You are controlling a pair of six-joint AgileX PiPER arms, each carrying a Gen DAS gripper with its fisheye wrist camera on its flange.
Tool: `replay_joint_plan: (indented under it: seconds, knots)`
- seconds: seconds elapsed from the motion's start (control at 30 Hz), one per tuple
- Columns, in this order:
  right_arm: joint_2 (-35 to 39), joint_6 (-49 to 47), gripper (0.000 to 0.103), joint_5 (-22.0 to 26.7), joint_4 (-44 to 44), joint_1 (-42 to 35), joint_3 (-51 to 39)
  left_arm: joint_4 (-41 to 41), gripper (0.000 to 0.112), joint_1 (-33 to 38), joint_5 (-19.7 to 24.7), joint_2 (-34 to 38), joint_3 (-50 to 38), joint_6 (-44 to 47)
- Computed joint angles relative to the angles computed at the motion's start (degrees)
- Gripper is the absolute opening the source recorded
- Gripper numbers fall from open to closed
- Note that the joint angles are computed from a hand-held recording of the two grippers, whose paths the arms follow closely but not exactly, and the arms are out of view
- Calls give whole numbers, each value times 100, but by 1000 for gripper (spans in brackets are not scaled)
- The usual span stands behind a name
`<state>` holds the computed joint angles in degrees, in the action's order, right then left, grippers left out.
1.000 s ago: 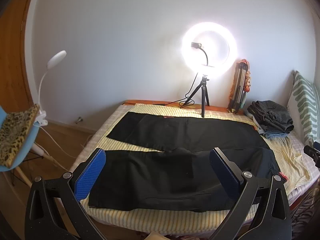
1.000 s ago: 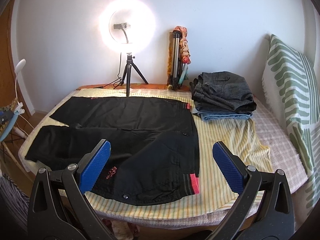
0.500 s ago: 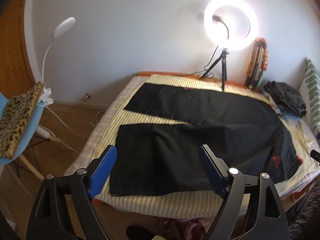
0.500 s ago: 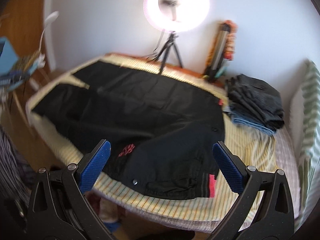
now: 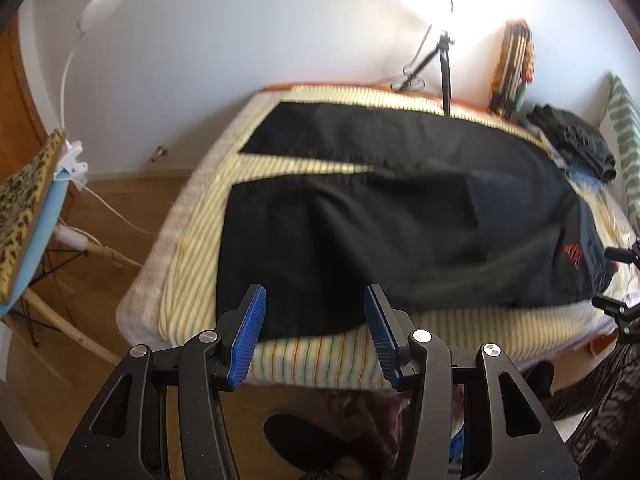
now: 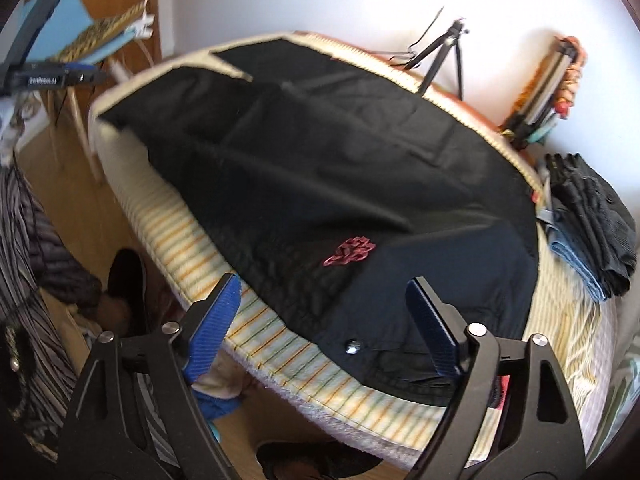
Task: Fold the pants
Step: 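Grasp the black trousers' cuff ends with the right gripper while the left gripper grasps beside it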
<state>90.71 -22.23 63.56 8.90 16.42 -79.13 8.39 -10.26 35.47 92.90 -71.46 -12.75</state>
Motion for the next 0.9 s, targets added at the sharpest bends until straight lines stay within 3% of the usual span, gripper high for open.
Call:
replay_joint_plan:
  seconds: [0.17, 0.37, 0.5, 0.57, 0.7, 0.73, 0.9]
  knots:
    - [-20, 271, 81, -369, -783, 384, 448, -324, 50, -29, -77, 95, 171, 225]
    - [-35, 383, 80, -463, -970, 220, 615, 72, 50, -365, -129, 454, 91, 77]
    - [46, 388, 76, -488, -1130, 229, 619, 31, 42, -385, -74, 688, -58, 217]
    - [87, 338, 62, -430, -1208, 291, 524, 64, 42, -388, -38, 739, -100, 194]
    - [247, 125, 13, -229, -1157, 256, 153, -33, 42, -384, 73, 794, -222, 338]
    - [275, 114, 9, -234, -1166, 205, 29, 39, 42, -412, 74, 794, -230, 296]
    - [612, 9, 5, 40, -796, -204, -885, 769, 42, -626, 174, 879, -337, -292]
